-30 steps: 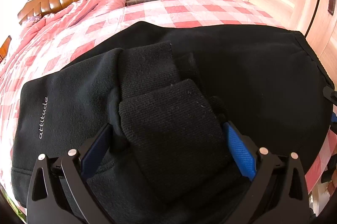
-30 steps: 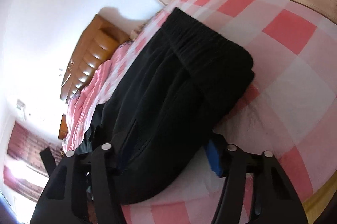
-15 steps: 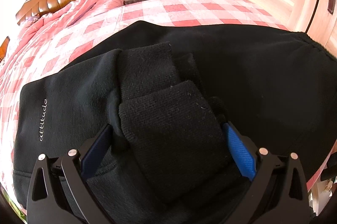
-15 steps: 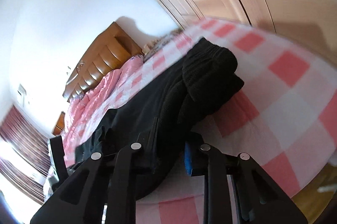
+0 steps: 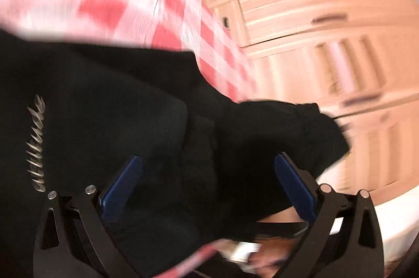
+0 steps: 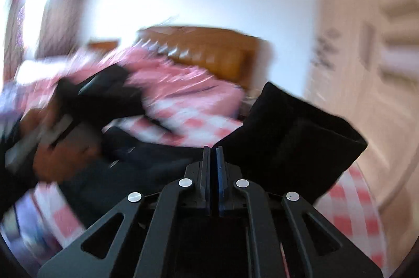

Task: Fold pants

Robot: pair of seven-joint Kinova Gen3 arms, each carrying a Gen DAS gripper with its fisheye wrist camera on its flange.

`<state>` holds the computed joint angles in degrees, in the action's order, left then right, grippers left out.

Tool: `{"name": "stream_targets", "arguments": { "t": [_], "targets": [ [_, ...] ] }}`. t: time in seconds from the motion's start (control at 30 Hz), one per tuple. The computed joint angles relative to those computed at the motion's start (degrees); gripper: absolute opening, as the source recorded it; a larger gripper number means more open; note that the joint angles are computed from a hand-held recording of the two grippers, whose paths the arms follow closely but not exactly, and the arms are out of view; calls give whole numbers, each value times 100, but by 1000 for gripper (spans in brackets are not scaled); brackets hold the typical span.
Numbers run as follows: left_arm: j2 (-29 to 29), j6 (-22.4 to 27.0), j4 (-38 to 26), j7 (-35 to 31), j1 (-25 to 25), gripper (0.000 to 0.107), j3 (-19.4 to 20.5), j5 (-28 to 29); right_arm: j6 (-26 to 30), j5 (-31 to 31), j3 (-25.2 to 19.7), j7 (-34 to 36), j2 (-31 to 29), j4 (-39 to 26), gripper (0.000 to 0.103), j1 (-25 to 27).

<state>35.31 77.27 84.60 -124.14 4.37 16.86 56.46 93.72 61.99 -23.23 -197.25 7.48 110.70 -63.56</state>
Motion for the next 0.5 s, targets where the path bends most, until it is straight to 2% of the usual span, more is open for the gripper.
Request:
{"name": "stream_targets", "arguments": {
  "t": [0.07,0.13,0.2,0.27,0.4,0.47,0.5],
  "targets": [
    [266,269,130,-370,-145,101,157,209,-373,-22,12,288,379,-110,7,116],
    [361,280,272,-602,-151,101,148,284,-526,-78,119,587,843,-143,7,0],
    [534,459,296,-844,-307,101,271,494,-620,-203,248,690,1025,-129,7,-149],
    [528,498,184,-743,-213,101,150,484,-705,-267,346,754,1012,-54,7,-246],
    [303,309,-206,-374,233,101,-6,-168,-764,-256,440,640,849,113,7,-304],
    [84,69,-247,-241,473,101,-16,-565,-716,-210,440,616,850,101,8,-323],
    [-117,-124,-274,-160,728,101,-142,-798,-641,-169,433,579,850,131,8,-367]
  ]
}}
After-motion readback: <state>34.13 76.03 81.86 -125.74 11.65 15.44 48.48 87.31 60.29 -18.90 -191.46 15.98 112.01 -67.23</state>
